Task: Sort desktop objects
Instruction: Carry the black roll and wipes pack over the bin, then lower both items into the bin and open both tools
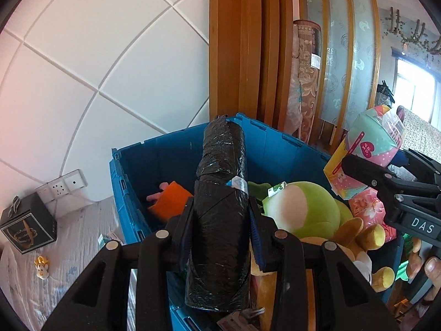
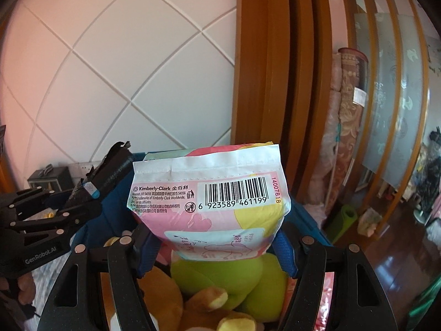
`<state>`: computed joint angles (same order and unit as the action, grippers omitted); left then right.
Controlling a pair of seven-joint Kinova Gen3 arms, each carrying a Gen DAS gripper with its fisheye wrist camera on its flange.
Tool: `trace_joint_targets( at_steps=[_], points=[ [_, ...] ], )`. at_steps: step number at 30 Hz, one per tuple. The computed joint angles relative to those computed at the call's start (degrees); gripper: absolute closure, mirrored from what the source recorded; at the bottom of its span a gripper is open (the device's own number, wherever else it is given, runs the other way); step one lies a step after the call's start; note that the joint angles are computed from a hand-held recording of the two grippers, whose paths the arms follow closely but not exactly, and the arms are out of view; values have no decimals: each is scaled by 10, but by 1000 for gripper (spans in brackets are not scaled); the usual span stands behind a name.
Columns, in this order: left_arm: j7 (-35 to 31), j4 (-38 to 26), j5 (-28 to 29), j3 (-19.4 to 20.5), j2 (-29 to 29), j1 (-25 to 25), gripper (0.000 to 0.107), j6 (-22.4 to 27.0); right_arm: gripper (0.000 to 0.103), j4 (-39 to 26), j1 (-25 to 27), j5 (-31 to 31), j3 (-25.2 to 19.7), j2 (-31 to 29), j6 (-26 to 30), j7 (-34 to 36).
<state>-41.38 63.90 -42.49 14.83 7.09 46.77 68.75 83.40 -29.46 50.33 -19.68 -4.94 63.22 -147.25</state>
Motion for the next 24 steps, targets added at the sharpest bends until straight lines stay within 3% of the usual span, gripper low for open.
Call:
trace_joint_targets(
  at_steps=[3,7,11,15,19,22,24],
  points=[
    [-12,-10,19,-5,10,-8,73,7,33,-11,7,-32,19,10,-29,37],
    [-26,-22,36,-14,21,-9,72,18,33,-37,0,-45,29,38,-28,64],
    [-14,-17,2,-19,23,10,72,20,33,-55,-16,-56,44,58,-25,84],
    [-7,-10,-2,-20,18,13,54,16,33,-67,-29,-64,58,68,-23,100],
    [-4,-6,-3,-18,17,9,51,19,33,-72,-36,-71,65,74,-23,112],
    [-8,-10,4,-17,19,6,51,23,26,-76,-44,-65,68,79,-18,113],
    [-8,-7,4,-17,19,6,50,22,1,-76,-48,-62,71,79,-19,114]
  ],
)
